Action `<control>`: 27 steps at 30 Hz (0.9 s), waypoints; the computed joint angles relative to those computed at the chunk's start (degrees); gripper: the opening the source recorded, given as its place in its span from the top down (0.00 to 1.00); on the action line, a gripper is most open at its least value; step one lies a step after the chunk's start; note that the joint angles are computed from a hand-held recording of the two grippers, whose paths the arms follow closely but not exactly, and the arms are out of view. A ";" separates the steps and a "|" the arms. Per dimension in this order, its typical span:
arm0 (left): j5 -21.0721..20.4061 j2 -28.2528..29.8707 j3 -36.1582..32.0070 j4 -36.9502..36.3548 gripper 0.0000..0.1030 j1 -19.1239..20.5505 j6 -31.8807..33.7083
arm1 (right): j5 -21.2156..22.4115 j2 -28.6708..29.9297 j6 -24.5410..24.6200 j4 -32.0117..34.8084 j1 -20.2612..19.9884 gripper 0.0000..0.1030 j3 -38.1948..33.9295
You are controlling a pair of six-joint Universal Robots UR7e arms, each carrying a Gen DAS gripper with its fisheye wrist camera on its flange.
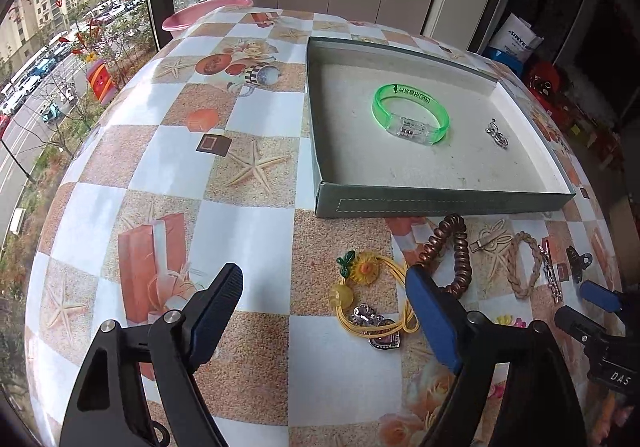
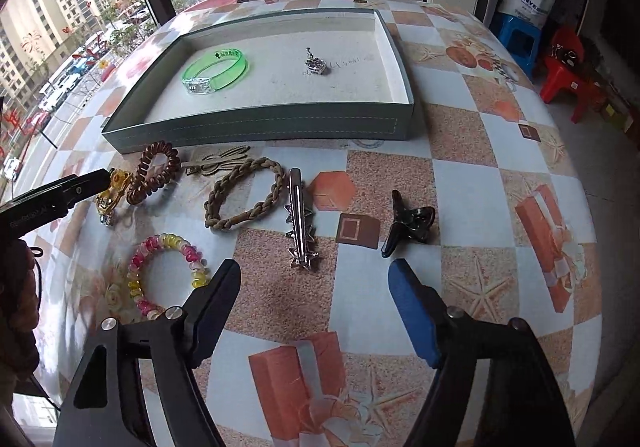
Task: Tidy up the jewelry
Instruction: 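Withdraw both tools from the tray toward the remaining jewelry on the table, then grasp the silver hair clip with the right tool while the left tool grasps the yellow cord bracelet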
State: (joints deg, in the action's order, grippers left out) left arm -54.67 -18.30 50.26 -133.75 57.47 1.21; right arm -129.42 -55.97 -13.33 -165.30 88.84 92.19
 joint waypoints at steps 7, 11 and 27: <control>-0.58 2.21 -2.93 2.08 0.24 -0.14 1.68 | -1.56 2.83 -3.00 0.18 -0.10 0.37 -3.32; 0.57 2.48 -2.12 0.69 0.31 -0.54 3.98 | -1.76 3.98 -4.40 1.09 -0.01 0.40 -5.34; -5.86 -1.16 2.68 -4.58 0.80 0.10 3.76 | 5.27 1.00 -4.04 -0.69 -0.52 0.84 -2.06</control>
State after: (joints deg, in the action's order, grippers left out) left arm -60.53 -19.46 52.94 -138.32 57.57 4.97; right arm -124.16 -54.97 -17.37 -165.99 88.32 90.12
